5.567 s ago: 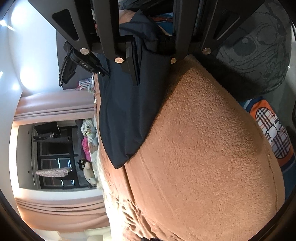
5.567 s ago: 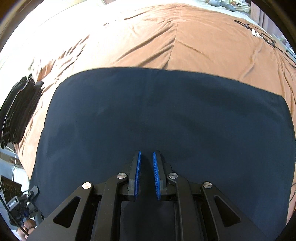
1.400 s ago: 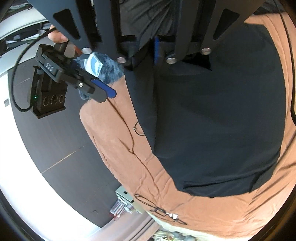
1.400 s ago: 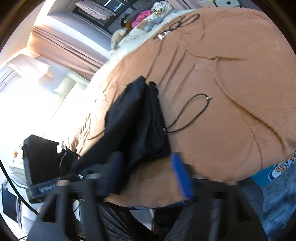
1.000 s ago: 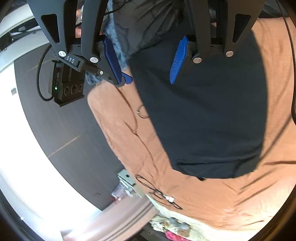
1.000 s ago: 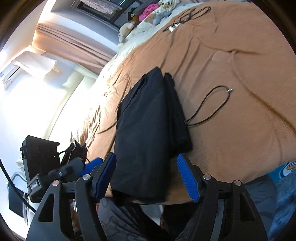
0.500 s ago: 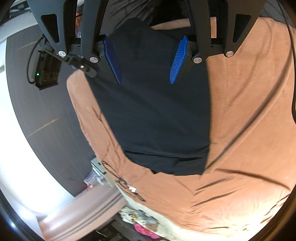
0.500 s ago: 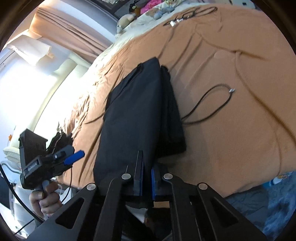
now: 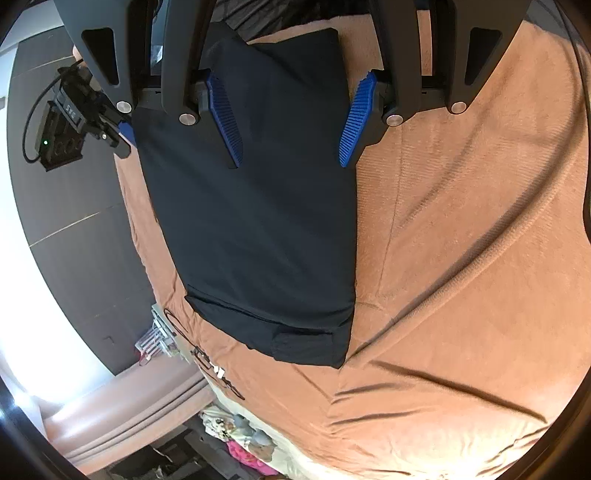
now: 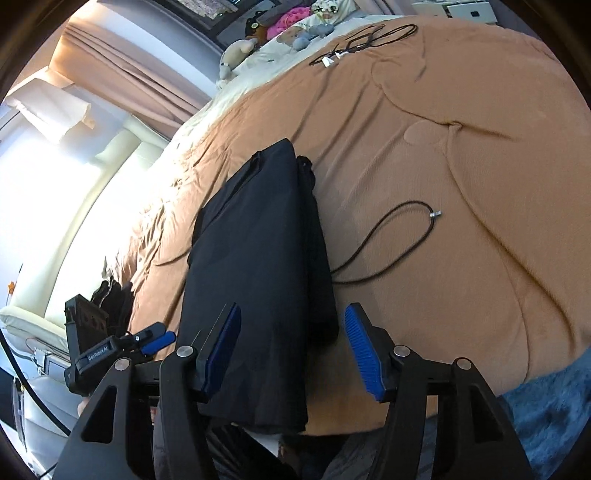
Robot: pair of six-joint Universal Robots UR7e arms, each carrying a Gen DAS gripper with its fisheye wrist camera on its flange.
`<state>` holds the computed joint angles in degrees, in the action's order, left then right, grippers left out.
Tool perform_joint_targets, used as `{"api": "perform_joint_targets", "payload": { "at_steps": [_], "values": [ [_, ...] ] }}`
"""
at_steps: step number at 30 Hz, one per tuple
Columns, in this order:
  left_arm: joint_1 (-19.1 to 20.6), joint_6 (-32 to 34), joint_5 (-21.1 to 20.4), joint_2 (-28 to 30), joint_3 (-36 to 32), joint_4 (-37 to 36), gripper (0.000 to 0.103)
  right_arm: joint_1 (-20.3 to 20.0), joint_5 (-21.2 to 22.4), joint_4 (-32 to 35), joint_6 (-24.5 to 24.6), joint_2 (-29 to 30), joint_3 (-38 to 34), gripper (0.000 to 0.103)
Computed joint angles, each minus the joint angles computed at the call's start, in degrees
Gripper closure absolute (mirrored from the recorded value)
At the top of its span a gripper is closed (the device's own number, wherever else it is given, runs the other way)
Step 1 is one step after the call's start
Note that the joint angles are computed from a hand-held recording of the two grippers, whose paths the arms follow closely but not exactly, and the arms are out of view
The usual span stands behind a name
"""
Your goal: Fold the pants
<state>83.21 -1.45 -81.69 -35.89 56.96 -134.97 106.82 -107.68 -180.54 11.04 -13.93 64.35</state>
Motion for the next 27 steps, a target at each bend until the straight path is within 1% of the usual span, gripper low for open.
{"api": "perform_joint_targets", "payload": {
  "at_steps": [4, 6, 8, 10, 11, 12, 13, 14, 15, 16, 17, 19, 21, 23, 25, 27],
  "values": [
    [0.51, -1.43, 0.47, 0.83, -1.19, 0.87, 0.046, -0.71, -0.08, 4.07, 0.02, 2.07, -4.22, 0.046],
    [0.86, -2.1, 0.24, 1.14, -1.72, 1.78, 0.046, -1.1, -0.33, 5.72, 0.48, 2.4, -5.22, 0.046],
    [1.15, -2.44, -0.18, 1.45, -2.04, 2.33, 0.046, -1.55, 0.65, 7.06, 1.43, 2.98, -6.16, 0.051],
    [1.33, -2.33, -1.03, 1.71, -2.17, 2.41, 0.046, -2.07, 2.01, 7.62, 2.41, 3.53, -6.75, 0.051],
    [1.49, -2.34, -2.09, 1.91, -2.37, 2.46, 0.048, -2.17, 2.33, 7.47, 2.66, 3.72, -6.93, 0.052],
    [1.57, -2.54, -2.57, 2.25, -2.83, 2.71, 0.055, -2.4, 3.21, 6.89, 2.88, 3.88, -6.82, 0.054],
    [1.58, -2.89, -2.46, 2.5, -3.12, 2.94, 0.065, -2.65, 4.16, 6.58, 3.22, 3.94, -6.78, 0.058],
    [1.57, -3.13, -2.22, 2.66, -3.33, 3.15, 0.069, -3.0, 5.41, 6.4, 3.68, 3.96, -6.76, 0.064],
    [1.65, -3.23, -2.29, 2.68, -3.42, 3.16, 0.08, -3.34, 6.96, 6.28, 4.18, 3.92, -6.61, 0.068],
    [1.67, -3.25, -2.57, 2.5, -3.34, 3.17, 0.087, -3.59, 7.45, 6.33, 4.5, 3.83, -6.54, 0.07],
    [1.74, -3.51, -3.27, 2.32, -3.35, 3.25, 0.09, -3.58, 7.35, 6.18, 4.5, 3.79, -6.49, 0.071],
    [1.84, -3.72, -4.71, 1.39, -2.54, 2.16, 0.091, -3.39, 6.78, 6.27, 4.16, 3.53, -6.34, 0.073],
    [1.55, -3.85, -3.74, 0.62, -2.23, 2.51, 0.092, -3.44, 6.81, 6.31, 4.07, 3.42, -6.07, 0.075],
    [1.64, -4.14, -4.09, 0.07, -2.29, 3.11, 0.092, -3.3, 7.61, 6.79, 4.44, 3.42, -6.03, 0.078],
    [1.98, -3.76, -5.14, -0.61, -1.95, 2.8, 0.092, -3.01, 7.26, 7.0, 4.46, 3.64, -6.11, 0.078],
    [2.26, -3.52, -4.87, -1.14, -1.89, 3.16, 0.092, -2.78, 7.76, 7.42, 4.47, 3.95, -6.29, 0.079]
  ]
}}
